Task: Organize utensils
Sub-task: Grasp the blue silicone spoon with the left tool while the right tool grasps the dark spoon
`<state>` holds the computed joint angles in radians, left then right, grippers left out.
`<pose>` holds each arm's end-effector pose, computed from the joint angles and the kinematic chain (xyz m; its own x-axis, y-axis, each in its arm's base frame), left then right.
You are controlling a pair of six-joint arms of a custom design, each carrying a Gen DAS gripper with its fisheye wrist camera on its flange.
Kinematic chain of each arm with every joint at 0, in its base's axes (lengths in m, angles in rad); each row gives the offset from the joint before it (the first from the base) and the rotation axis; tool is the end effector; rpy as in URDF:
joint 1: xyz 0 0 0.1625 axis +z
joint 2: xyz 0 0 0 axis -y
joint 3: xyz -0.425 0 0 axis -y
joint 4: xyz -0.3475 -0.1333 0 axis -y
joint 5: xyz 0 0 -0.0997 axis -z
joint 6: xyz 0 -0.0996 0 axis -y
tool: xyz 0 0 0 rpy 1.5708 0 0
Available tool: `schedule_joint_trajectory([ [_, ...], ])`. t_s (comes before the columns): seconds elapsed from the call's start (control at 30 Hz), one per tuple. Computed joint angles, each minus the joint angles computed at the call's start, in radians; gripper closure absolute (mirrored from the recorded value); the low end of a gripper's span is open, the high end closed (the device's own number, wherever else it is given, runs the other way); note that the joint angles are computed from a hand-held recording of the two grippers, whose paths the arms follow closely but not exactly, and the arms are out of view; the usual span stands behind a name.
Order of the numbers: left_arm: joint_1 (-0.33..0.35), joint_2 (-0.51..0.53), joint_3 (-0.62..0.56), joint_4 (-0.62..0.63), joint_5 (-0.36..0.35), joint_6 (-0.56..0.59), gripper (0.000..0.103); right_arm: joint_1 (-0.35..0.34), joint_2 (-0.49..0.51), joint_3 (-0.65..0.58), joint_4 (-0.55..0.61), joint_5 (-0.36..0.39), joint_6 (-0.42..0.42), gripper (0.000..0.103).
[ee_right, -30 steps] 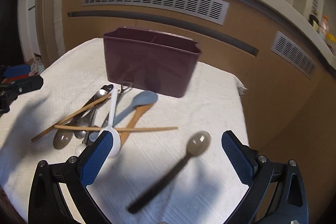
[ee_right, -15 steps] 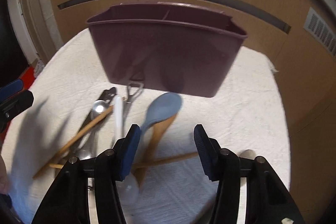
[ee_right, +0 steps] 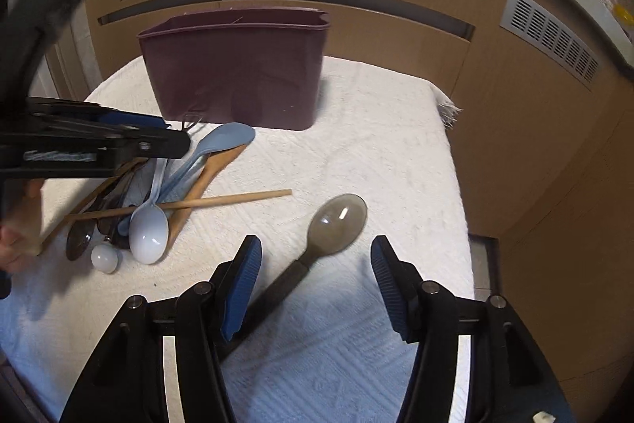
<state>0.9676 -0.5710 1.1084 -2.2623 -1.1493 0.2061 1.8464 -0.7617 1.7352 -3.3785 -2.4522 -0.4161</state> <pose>-0.2927 -0.7317 0.1398 -0.6557 0.6226 -0.4271 0.7098 0.7012 -0.0675 0.2222 -0.5783 0.1998 -0.6282 0.0835 0.7735 -0.4775 0.7436 -0.4680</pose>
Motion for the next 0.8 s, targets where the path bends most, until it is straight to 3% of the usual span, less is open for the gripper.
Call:
schedule_joint_trajectory([
  [0.17, -0.01, 0.075, -0.112, 0.101, 0.056, -0.041, 0.06, -0.015, -0.015, 0.026, -0.04, 0.015, -0.001, 0.047],
  [0.3, -0.021, 0.11, -0.143, 0.121, 0.114, -0.06, 0.06, -0.033, -0.033, 0.016, 0.019, 0.044, 0.082, 0.047],
  [0.37, -0.021, 0.109, -0.128, 0.091, 0.117, -0.051, 0.07, -0.037, -0.023, -0.013, 0.051, 0.031, 0.132, 0.047],
  [0.53, -0.012, 0.029, 0.004, -0.041, 0.073, -0.033, 0.07, -0.039, 0.021, -0.106, 0.161, 0.001, 0.214, 0.045],
  [0.73, 0.01, -0.1, 0.178, -0.21, 0.01, -0.062, 0.07, -0.036, 0.065, -0.179, 0.222, -0.051, 0.242, 0.045],
  [0.77, 0.01, -0.119, 0.21, -0.248, 0.009, -0.059, 0.07, -0.037, 0.068, -0.182, 0.227, -0.051, 0.243, 0.046],
  [0.8, 0.01, -0.14, 0.247, -0.295, 0.007, -0.055, 0.07, -0.037, 0.071, -0.184, 0.229, -0.051, 0.238, 0.055],
])
